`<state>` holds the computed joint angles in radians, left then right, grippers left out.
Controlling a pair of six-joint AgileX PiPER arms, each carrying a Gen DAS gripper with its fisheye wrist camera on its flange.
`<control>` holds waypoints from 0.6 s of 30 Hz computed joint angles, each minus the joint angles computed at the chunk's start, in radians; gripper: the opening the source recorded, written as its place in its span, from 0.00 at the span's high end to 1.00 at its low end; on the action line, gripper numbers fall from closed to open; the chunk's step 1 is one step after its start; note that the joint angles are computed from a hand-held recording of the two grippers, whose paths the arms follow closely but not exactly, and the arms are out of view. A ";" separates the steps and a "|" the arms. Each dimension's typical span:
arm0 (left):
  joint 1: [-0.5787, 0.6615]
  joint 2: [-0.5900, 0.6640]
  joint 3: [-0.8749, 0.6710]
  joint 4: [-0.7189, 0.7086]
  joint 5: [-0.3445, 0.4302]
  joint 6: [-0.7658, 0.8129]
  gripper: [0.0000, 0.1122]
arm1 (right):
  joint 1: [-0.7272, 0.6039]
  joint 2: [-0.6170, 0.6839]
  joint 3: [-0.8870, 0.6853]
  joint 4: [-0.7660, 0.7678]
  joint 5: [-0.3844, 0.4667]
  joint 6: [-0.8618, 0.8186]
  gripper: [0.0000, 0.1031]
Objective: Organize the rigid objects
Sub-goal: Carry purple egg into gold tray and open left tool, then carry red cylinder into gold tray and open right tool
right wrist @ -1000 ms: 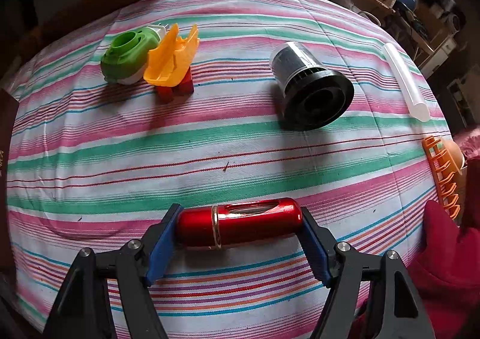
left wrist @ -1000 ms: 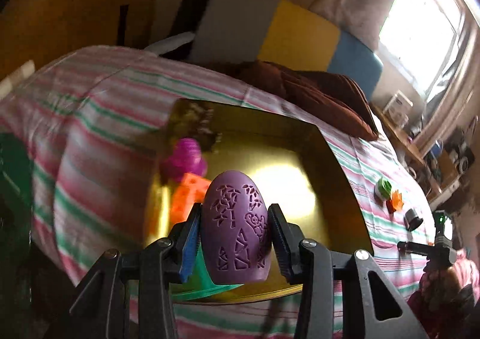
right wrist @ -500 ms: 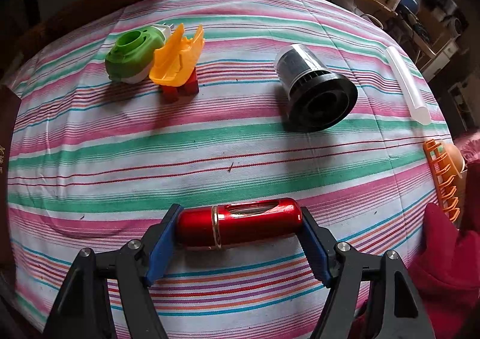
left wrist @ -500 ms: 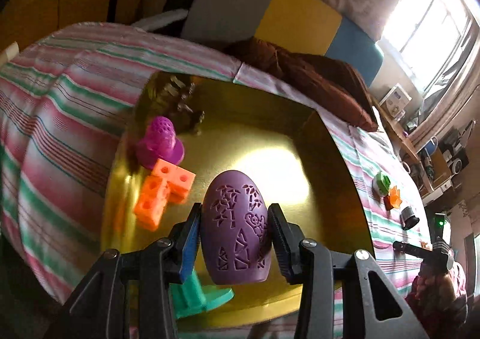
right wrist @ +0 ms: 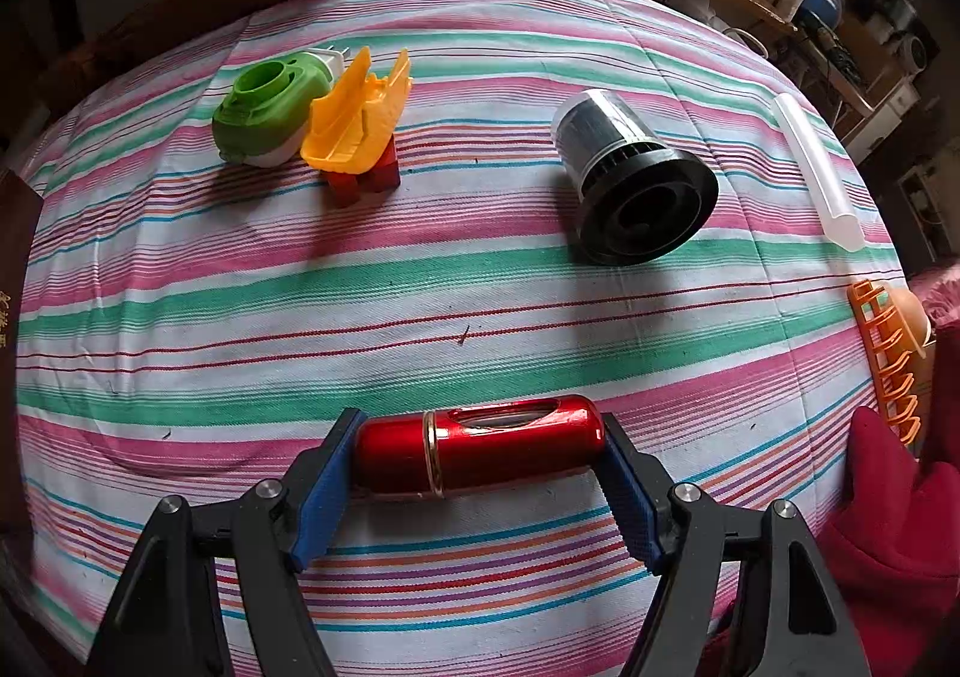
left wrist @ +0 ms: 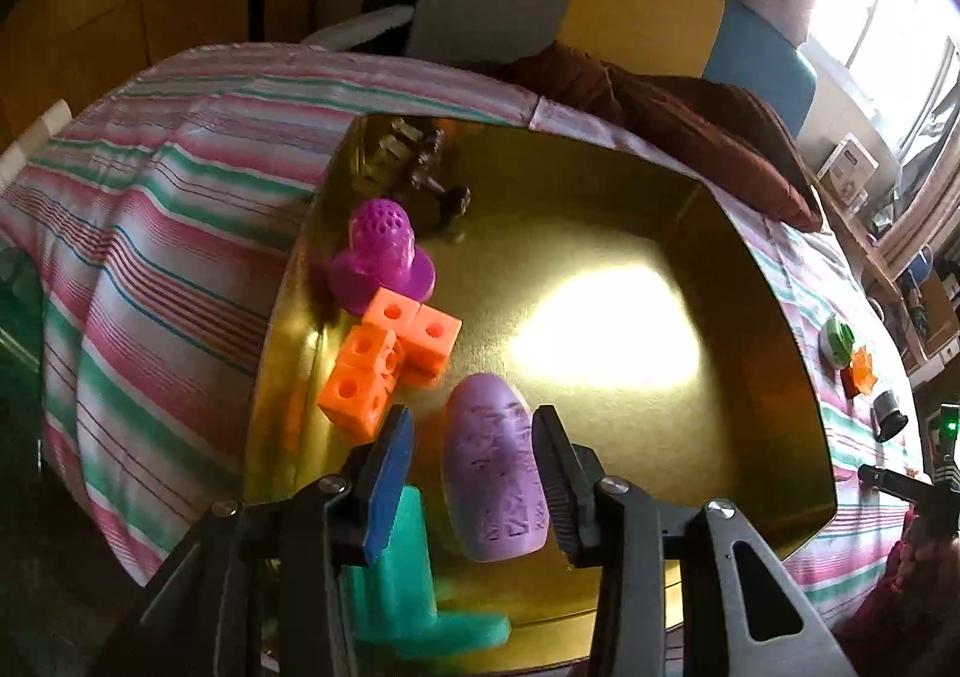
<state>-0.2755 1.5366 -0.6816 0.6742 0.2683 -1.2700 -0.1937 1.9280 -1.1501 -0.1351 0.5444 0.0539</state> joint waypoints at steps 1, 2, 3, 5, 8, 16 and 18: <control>0.001 0.009 -0.024 0.006 0.011 -0.001 0.63 | 0.000 0.000 0.000 0.000 0.000 0.000 0.27; -0.010 0.004 -0.026 0.052 0.028 -0.042 0.63 | 0.001 0.002 -0.002 -0.002 -0.001 0.002 0.27; -0.019 -0.004 -0.023 0.093 0.043 -0.085 0.63 | 0.004 0.001 -0.001 -0.008 -0.001 0.008 0.27; -0.032 -0.029 -0.015 0.136 0.068 -0.128 0.63 | 0.010 0.001 -0.001 -0.025 -0.005 0.024 0.27; -0.058 -0.069 0.004 0.189 0.111 -0.181 0.63 | 0.020 0.006 -0.005 -0.038 -0.009 0.033 0.28; -0.162 -0.183 0.038 0.253 0.254 -0.252 0.63 | 0.024 0.014 -0.015 0.020 -0.014 -0.029 0.27; -0.182 -0.207 0.041 0.260 0.274 -0.260 0.63 | 0.027 0.010 -0.011 0.080 -0.019 -0.102 0.27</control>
